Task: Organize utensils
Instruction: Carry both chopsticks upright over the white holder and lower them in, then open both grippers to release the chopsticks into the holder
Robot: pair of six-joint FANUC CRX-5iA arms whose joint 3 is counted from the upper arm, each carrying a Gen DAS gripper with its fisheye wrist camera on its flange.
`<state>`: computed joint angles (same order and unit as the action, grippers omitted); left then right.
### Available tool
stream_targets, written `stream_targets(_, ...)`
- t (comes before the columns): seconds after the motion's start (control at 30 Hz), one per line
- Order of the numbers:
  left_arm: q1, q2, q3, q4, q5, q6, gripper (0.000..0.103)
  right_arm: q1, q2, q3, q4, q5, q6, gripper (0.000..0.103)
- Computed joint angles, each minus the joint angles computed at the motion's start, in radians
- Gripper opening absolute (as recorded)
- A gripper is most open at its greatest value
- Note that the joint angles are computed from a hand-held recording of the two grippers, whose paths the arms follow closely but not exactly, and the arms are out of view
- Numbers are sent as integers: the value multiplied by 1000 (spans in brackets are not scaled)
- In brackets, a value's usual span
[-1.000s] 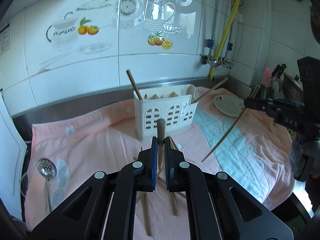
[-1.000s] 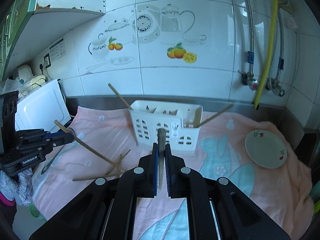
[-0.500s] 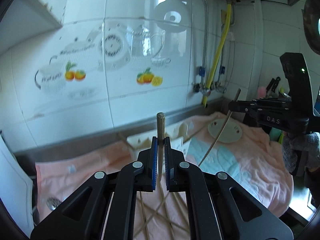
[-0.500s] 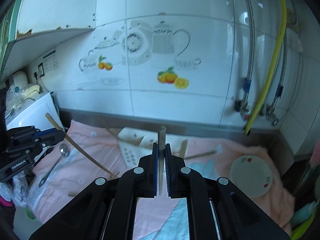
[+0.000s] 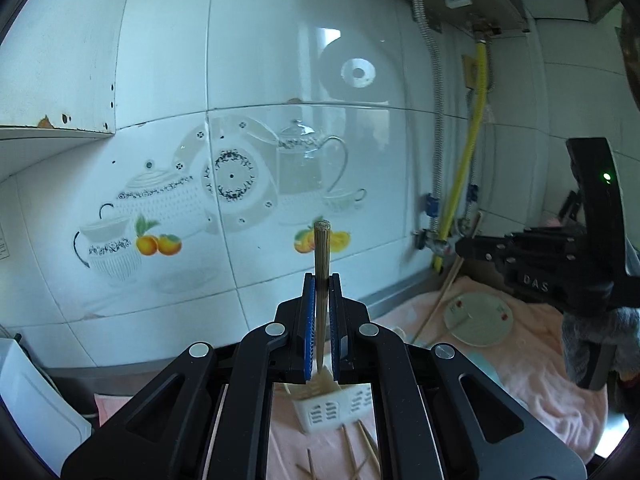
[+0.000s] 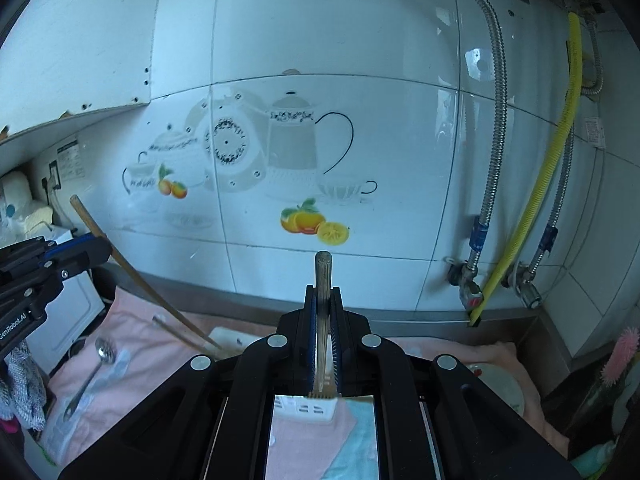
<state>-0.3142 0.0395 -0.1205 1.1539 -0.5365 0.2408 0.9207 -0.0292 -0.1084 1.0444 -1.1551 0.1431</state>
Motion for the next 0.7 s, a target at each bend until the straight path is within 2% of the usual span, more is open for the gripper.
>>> stream_targets(0.1,-8,29,19,-20,28,27,5,-22,13,3,-1,22,2,6)
stream_targets(0.43,31,123,92,-195,-38,242,5,-47,48,7,-53,58,29,6)
stream_targets(0.7,56,150,120,-265,-92,314,7,-53,57,11,-87,53,46,7)
